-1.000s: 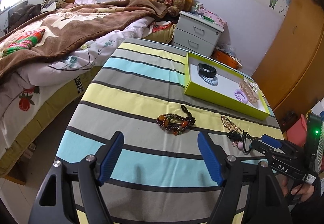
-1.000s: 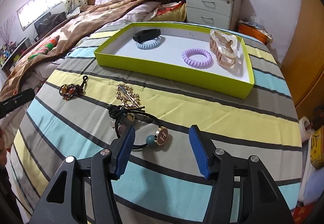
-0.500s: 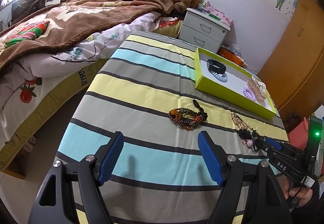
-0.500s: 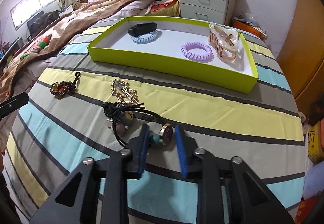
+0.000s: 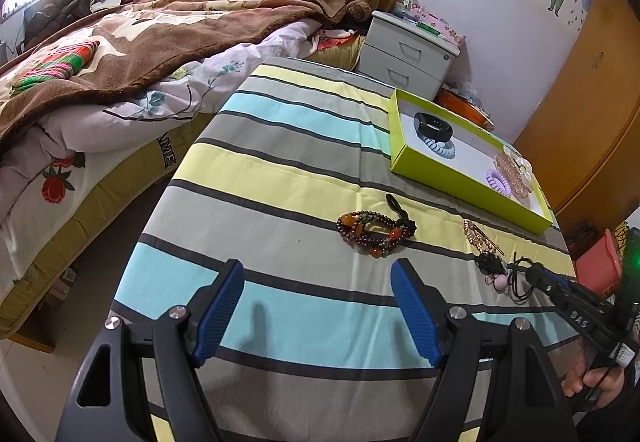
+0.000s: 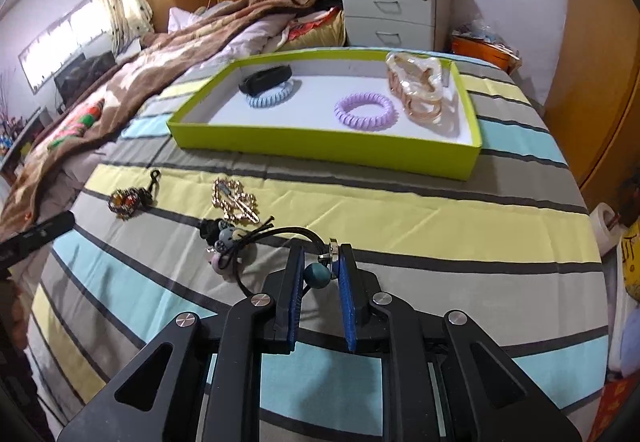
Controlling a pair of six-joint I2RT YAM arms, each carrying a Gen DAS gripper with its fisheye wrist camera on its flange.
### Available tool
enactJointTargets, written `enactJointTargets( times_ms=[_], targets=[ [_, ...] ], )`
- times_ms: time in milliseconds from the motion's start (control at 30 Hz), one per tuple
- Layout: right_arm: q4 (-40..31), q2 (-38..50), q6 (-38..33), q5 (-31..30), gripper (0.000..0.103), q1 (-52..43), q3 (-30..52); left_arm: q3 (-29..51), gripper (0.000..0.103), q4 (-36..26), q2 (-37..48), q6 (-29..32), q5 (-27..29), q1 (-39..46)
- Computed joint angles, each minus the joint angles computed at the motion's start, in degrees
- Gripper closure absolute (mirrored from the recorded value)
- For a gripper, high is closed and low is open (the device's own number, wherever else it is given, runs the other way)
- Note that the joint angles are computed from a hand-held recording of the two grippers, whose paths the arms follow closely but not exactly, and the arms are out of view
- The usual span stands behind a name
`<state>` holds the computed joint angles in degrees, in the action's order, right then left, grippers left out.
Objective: Organize jewelry
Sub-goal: 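Lower the right gripper onto the black hair tie with teal bead and close, then grasp the brown beaded bracelet with the left gripper while the right holds the hair tie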
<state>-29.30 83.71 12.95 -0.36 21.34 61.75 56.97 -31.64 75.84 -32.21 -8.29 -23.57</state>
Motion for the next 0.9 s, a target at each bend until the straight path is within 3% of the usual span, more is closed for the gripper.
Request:
enactJointTargets(
  times_ms=[300, 900],
  targets=[
    [0.63, -6.33, 0.33, -2.87, 0.086, -4.8, -1.6, 3.33, 0.026, -0.41, 4.75, 1.39, 1.19, -0.14],
    [1.95, -8.11, -0.39, -6.77, 0.086, -10.44, -2.81, 17.16, 0.026, -4.78, 20.01, 7.76, -4.29, -4.62]
  ],
)
